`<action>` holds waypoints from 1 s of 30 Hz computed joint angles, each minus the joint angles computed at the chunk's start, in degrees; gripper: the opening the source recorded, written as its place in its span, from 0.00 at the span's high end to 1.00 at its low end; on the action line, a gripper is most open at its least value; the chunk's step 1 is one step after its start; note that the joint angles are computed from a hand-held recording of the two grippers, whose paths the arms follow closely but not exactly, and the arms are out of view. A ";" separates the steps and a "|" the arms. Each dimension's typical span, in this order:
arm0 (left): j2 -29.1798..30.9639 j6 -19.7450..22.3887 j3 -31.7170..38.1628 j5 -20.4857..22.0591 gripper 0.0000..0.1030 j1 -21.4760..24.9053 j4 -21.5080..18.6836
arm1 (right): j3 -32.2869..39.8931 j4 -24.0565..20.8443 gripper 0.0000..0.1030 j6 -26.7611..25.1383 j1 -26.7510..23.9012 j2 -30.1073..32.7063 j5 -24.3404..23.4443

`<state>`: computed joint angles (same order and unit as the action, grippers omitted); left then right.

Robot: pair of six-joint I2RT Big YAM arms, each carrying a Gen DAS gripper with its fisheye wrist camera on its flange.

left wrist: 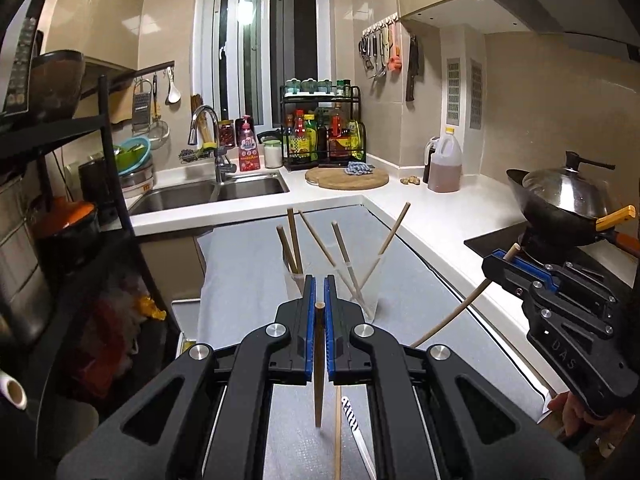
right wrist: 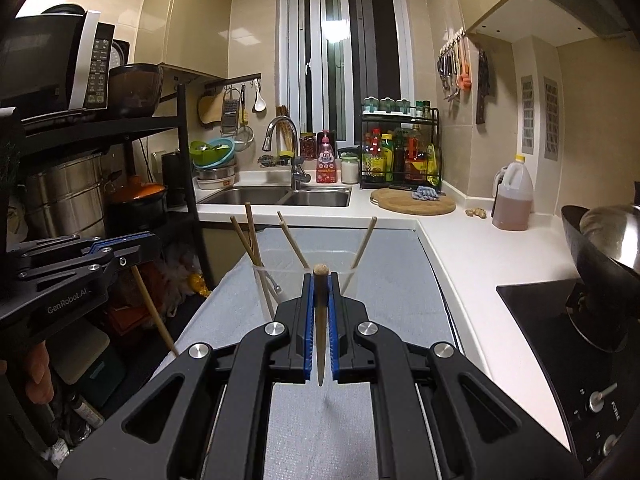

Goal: Organize utensils
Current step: 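Lift both held chopsticks and carry them over the clear container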

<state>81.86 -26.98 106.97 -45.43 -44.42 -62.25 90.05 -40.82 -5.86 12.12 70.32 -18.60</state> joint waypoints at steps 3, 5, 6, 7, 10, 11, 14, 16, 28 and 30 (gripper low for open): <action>1.05 2.31 2.17 -0.14 0.96 0.48 0.25 | 3.23 -1.05 0.94 0.19 0.05 1.98 -0.29; 1.73 3.64 3.72 0.05 0.96 0.99 0.61 | 5.26 -1.80 0.94 0.76 0.00 3.16 -0.93; 2.05 3.96 4.42 0.33 0.96 1.28 0.57 | 6.49 -2.23 0.94 1.02 -0.10 3.86 -1.34; 2.44 4.30 5.33 0.75 0.96 1.66 0.45 | 7.51 -2.52 0.94 1.17 -0.18 4.43 -1.58; 4.17 5.63 9.01 2.18 0.96 2.88 -0.38 | 11.29 -3.37 0.94 1.69 -0.34 6.54 -2.21; 4.85 6.14 10.32 2.43 0.96 3.18 -0.59 | 12.89 -3.95 0.94 1.90 -0.40 7.45 -2.68; 6.77 7.89 14.03 2.70 0.96 4.01 -1.00 | 17.30 -5.45 0.94 2.34 -0.34 9.93 -3.52; 7.75 8.80 16.01 3.28 0.96 4.59 -1.30 | 20.48 -6.25 0.94 2.40 -0.13 11.72 -3.83; 18.09 14.94 36.08 5.10 0.96 8.60 -2.36 | 43.16 -12.38 0.94 1.91 1.64 24.76 -3.06; 19.28 15.33 38.05 5.32 0.96 9.06 -1.60 | 46.21 -13.22 0.94 1.86 1.69 26.61 -2.58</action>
<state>101.14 -11.65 145.02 -40.11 -35.36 -63.85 136.26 -54.03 -4.00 13.81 96.93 -21.19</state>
